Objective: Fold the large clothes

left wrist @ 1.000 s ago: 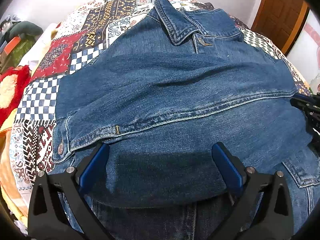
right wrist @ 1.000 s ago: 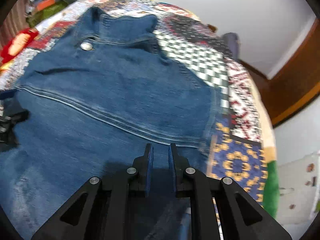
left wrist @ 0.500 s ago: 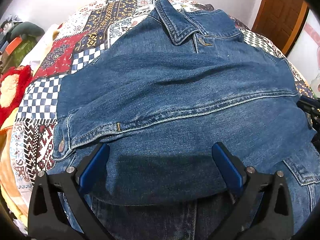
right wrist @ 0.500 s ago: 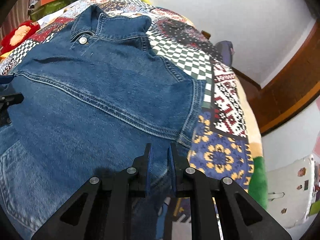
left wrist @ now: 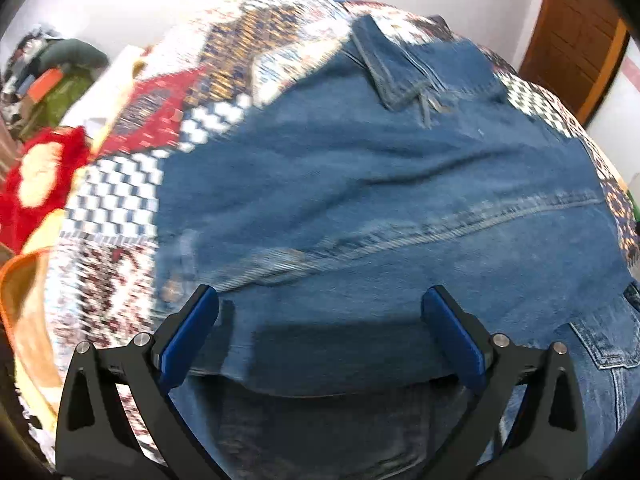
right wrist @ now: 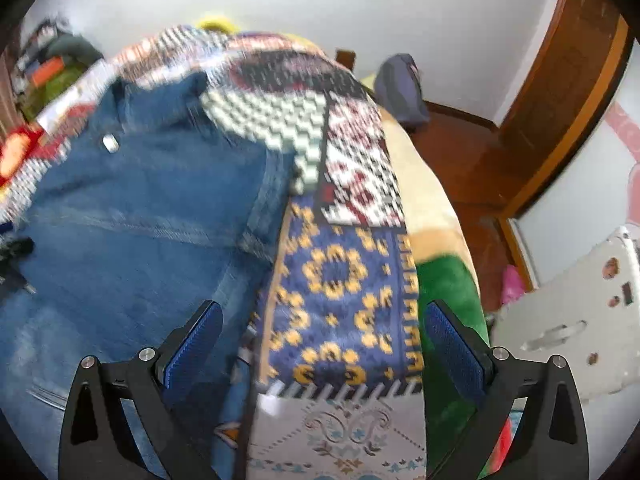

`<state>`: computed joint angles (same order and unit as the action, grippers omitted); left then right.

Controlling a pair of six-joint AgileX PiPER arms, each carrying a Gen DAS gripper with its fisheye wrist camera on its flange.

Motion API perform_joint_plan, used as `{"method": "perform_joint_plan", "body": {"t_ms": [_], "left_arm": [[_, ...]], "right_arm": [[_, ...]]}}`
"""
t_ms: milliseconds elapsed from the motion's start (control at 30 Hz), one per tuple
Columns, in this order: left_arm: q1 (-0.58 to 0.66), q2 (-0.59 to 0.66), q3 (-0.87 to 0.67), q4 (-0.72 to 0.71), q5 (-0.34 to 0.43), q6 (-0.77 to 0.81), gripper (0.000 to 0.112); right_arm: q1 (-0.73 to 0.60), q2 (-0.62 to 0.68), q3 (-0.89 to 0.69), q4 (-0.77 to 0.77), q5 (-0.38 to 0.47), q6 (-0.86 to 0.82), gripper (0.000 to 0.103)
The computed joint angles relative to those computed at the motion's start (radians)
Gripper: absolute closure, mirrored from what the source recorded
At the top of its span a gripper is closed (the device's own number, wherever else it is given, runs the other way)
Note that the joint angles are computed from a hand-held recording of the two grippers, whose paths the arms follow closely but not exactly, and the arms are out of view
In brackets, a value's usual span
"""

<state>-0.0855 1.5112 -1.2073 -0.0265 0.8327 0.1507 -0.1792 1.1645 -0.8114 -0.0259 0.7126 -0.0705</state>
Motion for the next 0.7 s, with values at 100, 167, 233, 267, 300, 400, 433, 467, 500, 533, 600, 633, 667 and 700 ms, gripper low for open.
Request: {"method": "perform_joint_plan", "body": {"t_ms": [100, 167, 233, 267, 300, 400, 433, 467, 500, 533, 600, 633, 667, 700], "left_arm": [[0.061, -0.013, -0.034, -0.011, -0.003, 0.039, 0.009], [0.11, -0.005, -0.069, -0.033, 0.001, 0.069, 0.009], [0.162, 0.024, -0.121, -0.069, 0.012, 0.098, 0.009], [0.194, 0.046, -0.153, -0.097, 0.02, 0.116, 0.009], [0.219, 0.063, -0.174, -0.121, 0.026, 0.132, 0.009], [0.292, 0.153, -0.266, -0.178, 0.056, 0.166, 0.009], [0.309, 0.201, -0.313, -0.18, 0.093, 0.162, 0.009], [0.319, 0.246, -0.359, -0.174, 0.132, 0.149, 0.009], [0.332, 0.312, -0.422, -0.174, 0.184, 0.14, 0.009], [0.34, 0.343, -0.446, -0.177, 0.205, 0.139, 0.009], [0.357, 0.419, -0.504, -0.201, 0.249, 0.141, 0.009], [0.363, 0.448, -0.528, -0.217, 0.271, 0.142, 0.009], [0.372, 0.48, -0.554, -0.243, 0.293, 0.149, 0.009], [0.376, 0.5, -0.571, -0.259, 0.304, 0.153, 0.014]], "right_arm": [[-0.037, 0.019, -0.072, 0.17, 0.039, -0.122, 0.002], [-0.05, 0.05, -0.117, 0.261, 0.061, -0.177, 0.002], [-0.048, 0.085, -0.15, 0.325, 0.071, -0.197, 0.002], [-0.051, 0.113, -0.169, 0.35, 0.072, -0.203, 0.002], [-0.056, 0.14, -0.186, 0.378, 0.075, -0.209, 0.002], [-0.08, 0.216, -0.222, 0.456, 0.083, -0.236, 0.002], [-0.088, 0.248, -0.229, 0.482, 0.079, -0.25, 0.002], [-0.098, 0.278, -0.24, 0.504, 0.084, -0.256, 0.002], [-0.108, 0.316, -0.253, 0.524, 0.091, -0.257, 0.002], [-0.118, 0.342, -0.258, 0.543, 0.091, -0.269, 0.003], [-0.148, 0.393, -0.271, 0.605, 0.114, -0.301, 0.008], [-0.162, 0.417, -0.28, 0.633, 0.126, -0.32, 0.016], [-0.172, 0.438, -0.284, 0.66, 0.135, -0.339, 0.026], [-0.179, 0.458, -0.289, 0.681, 0.142, -0.356, 0.03]]}}
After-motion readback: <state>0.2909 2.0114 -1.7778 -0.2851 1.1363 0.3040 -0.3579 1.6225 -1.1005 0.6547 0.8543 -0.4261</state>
